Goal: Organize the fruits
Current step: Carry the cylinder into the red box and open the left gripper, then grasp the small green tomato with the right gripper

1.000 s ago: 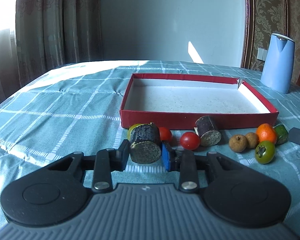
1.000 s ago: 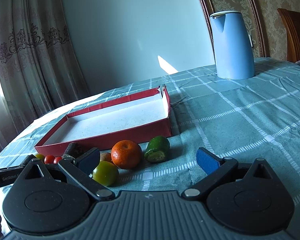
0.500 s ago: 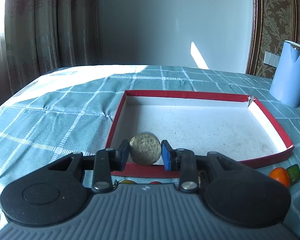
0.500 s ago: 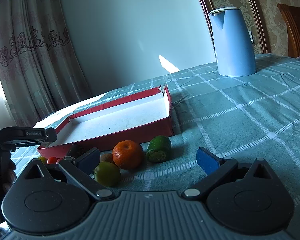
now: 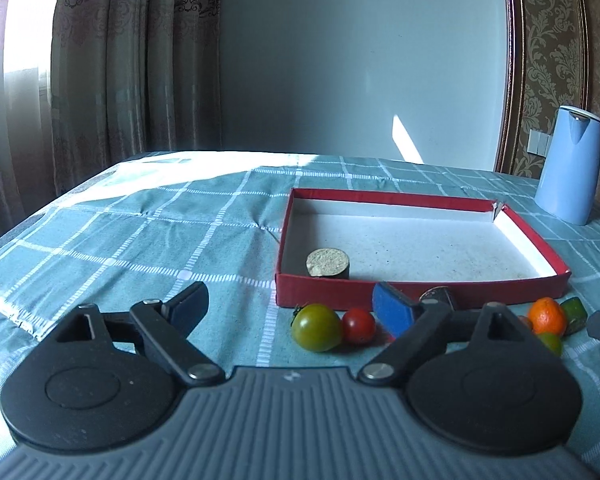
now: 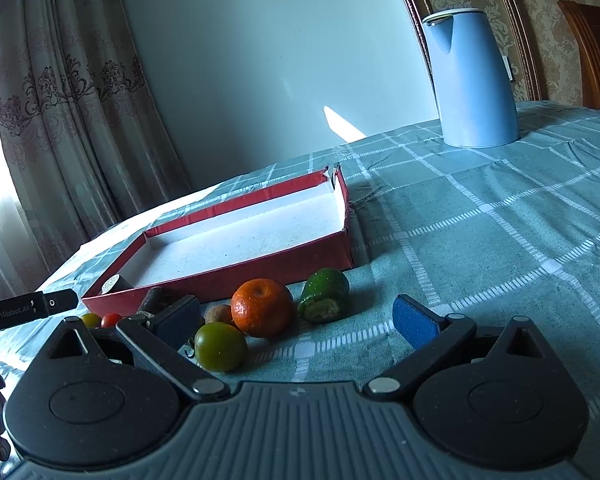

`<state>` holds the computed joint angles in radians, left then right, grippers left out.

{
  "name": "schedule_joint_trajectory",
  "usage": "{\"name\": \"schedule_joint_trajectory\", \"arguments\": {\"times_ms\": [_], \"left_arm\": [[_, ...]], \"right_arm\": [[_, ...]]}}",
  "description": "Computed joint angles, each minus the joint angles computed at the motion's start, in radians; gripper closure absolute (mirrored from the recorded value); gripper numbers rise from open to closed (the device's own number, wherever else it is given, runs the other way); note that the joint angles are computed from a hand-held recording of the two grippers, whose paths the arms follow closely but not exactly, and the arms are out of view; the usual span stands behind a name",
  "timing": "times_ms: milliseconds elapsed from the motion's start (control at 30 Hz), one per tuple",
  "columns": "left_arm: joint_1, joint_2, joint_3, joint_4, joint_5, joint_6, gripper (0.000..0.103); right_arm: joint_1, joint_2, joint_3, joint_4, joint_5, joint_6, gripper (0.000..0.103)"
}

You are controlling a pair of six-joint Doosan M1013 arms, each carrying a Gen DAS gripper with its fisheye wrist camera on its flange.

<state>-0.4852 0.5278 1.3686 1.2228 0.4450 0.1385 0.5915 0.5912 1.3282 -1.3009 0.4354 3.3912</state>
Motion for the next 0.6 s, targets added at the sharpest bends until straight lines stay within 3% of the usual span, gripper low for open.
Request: {"name": "schedule_joint_trajectory", "arguments": {"times_ms": [133,267,367,433,533,600], "left_arm": [[0.006,0.002,0.015,0.063,0.047,-0.081,0.008],[0.033,0.000,0.019,-0.034,-0.006,-0.072,0.008],[0.037,-0.003,0.028,-0.012,-0.028,-0.098,0.008],[0.035,-0.004,0.033,0.014,-0.034,-0.115,0.005],[0.040,-0.008,0.040,0.011,-0.064,-0.116,0.004],[0.041,-0.002,0.026,-0.069,-0.054,-0.044,0.004]], "right_arm": [[0.009,-0.001,-0.006,0.029,-0.007,-0.132,0.000],[0.033,0.011,-0.030,0.032,0.041,-0.271,0.001],[0.040,0.024,-0.059,0.103,0.060,-0.408,0.014],[0.037,0.032,-0.080,0.202,0.060,-0.521,0.033],[0.031,0.038,-0.094,0.285,0.042,-0.589,0.039],[0.031,0.042,-0.100,0.306,0.041,-0.606,0.040]]}}
